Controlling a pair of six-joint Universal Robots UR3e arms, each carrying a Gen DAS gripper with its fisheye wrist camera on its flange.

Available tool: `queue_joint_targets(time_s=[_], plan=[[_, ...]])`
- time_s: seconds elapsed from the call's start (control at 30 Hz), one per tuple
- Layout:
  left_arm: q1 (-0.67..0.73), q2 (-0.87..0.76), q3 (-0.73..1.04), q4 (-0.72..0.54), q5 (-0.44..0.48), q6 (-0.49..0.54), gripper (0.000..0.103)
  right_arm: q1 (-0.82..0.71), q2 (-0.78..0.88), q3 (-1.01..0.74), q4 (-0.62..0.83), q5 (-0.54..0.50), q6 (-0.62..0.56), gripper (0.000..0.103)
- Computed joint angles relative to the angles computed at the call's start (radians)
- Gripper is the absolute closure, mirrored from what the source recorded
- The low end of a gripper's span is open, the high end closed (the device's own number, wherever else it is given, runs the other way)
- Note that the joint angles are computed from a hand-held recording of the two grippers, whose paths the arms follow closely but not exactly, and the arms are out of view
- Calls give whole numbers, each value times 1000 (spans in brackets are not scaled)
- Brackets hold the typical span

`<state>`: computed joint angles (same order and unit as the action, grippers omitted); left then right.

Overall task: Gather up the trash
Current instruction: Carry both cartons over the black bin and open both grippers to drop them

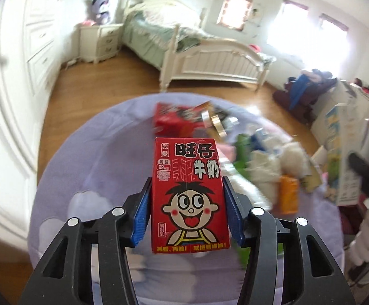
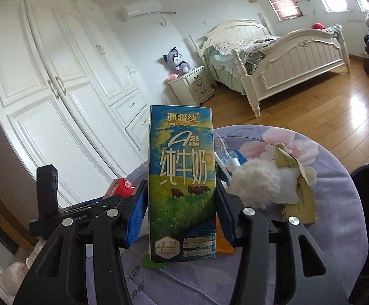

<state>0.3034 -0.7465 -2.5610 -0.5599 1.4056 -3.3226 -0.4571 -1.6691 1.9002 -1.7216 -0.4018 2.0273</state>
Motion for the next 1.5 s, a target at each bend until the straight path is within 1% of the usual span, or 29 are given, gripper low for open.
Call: queue_joint_targets(time_s=[0.1, 0.13, 0.17, 0.2, 0.3, 0.43, 0.53, 0.63, 0.73, 0.87, 1.0, 1.1, 1.13, 1.2, 1.47, 1.5], plan=[[-255, -257, 99, 219, 139, -108, 51, -78, -2, -13, 107, 12, -73, 54], [-311, -323, 134, 262, 159, -126, 51, -110, 0, -22, 158, 18, -108, 54], [-377, -406, 183, 310, 183, -144, 51, -122, 20, -33, 151, 23, -101, 54], [-428, -472, 229, 337, 203, -158, 51, -145, 22, -39, 176, 24, -119, 54], [-529, -652, 363, 396, 206, -181, 51, -216, 40, -43, 203, 31, -137, 53], [-635, -874, 557, 446, 202, -183, 51, -273, 88, -25, 101, 32, -62, 53], [-690, -1020, 700, 454, 180, -189, 51, -294, 158, 1, -66, 9, 51, 53], [-719, -1158, 847, 439, 142, -194, 51, -296, 236, 13, -229, -1, 179, 53], [-741, -1288, 998, 417, 116, -209, 51, -280, 354, -1, -477, 0, 379, 53], [-751, -1431, 1192, 355, 84, -233, 51, -276, 457, -37, -676, -11, 524, 53], [-763, -1578, 1424, 260, 71, -237, 51, -283, 533, -94, -764, -26, 589, 53], [-757, -1652, 1535, 208, 42, -232, 51, -285, 594, -136, -818, -50, 630, 53], [-755, -1680, 1578, 187, 30, -232, 51, -300, 615, -162, -787, -50, 608, 53], [-756, -1743, 1683, 132, 17, -234, 51, -301, 656, -197, -799, -64, 631, 53], [-758, -1970, 2081, -88, -22, -229, 51, -304, 764, -312, -785, -96, 659, 53], [-758, -2011, 2154, -123, -28, -232, 51, -302, 780, -331, -781, -100, 661, 53]])
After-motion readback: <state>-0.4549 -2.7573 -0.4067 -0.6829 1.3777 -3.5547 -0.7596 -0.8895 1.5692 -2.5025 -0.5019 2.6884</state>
